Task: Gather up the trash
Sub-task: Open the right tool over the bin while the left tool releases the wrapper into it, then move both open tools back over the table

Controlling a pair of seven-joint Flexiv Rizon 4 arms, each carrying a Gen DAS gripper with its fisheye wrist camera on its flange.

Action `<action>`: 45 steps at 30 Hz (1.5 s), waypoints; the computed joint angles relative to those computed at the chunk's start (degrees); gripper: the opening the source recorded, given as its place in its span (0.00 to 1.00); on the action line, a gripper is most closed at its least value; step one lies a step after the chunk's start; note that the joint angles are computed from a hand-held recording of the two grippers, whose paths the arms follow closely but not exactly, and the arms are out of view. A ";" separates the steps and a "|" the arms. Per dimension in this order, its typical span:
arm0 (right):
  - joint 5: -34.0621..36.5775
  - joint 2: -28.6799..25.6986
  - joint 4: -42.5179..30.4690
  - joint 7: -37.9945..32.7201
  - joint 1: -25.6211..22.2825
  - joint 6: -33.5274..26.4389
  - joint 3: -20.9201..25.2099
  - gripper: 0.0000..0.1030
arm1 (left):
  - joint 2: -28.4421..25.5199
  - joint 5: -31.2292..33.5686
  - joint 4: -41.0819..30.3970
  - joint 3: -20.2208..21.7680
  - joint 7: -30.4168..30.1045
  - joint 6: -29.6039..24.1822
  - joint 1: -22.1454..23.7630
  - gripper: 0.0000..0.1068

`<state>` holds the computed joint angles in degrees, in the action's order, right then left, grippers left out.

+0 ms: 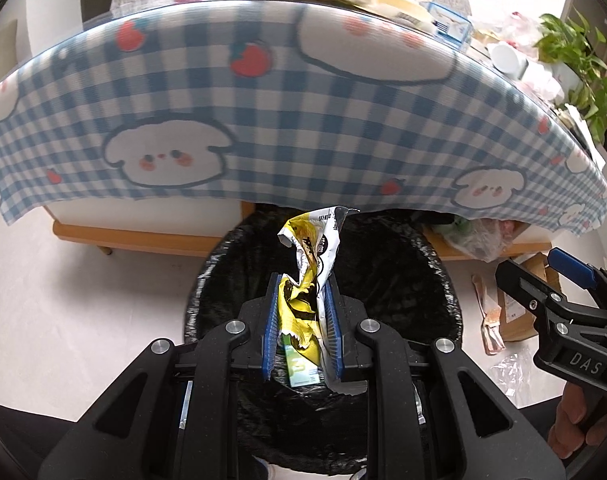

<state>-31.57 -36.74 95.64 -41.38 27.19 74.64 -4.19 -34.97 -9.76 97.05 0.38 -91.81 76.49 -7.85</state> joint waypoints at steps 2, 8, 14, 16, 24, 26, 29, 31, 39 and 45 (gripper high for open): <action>0.03 0.36 0.73 0.54 -0.04 0.09 -0.46 0.93 | -0.36 0.06 -0.35 -0.31 0.13 -0.22 -0.25 0.18; -0.35 1.02 2.39 2.03 -0.40 0.88 -1.51 0.93 | -1.76 0.62 -1.64 -0.47 0.44 -1.05 -1.37 0.19; -0.79 1.25 2.93 2.03 -0.81 0.81 -1.47 0.93 | -2.40 0.63 -2.40 -0.71 0.60 -2.29 -1.65 0.21; -0.88 1.25 2.94 2.03 -0.87 0.60 -1.37 0.93 | -2.47 0.54 -2.49 -0.72 0.49 -2.49 -1.68 0.26; -1.50 1.23 2.92 2.23 -0.66 0.66 -1.48 0.93 | -2.27 0.73 -2.31 -0.09 -0.90 -2.80 -1.85 0.50; -1.62 1.28 2.90 2.37 -0.59 0.62 -1.51 0.93 | -1.92 1.03 -2.11 0.18 -1.06 -2.91 -1.91 0.55; -1.71 1.31 2.89 2.50 -0.62 0.60 -1.48 0.93 | -1.44 1.97 -2.02 1.04 -1.49 -2.84 -2.43 0.61; -1.77 1.45 2.94 2.74 -0.56 0.60 -1.54 0.93 | -0.93 2.25 -1.67 1.06 -1.57 -2.64 -2.31 0.67; -3.04 2.18 3.16 3.65 -0.12 1.23 -2.29 0.93 | 0.91 4.12 -0.65 2.68 -3.32 -1.83 -2.83 0.86; -3.93 2.88 3.27 4.07 0.05 1.46 -2.42 0.93 | 2.73 5.33 0.10 3.32 -3.79 -1.99 -2.83 0.91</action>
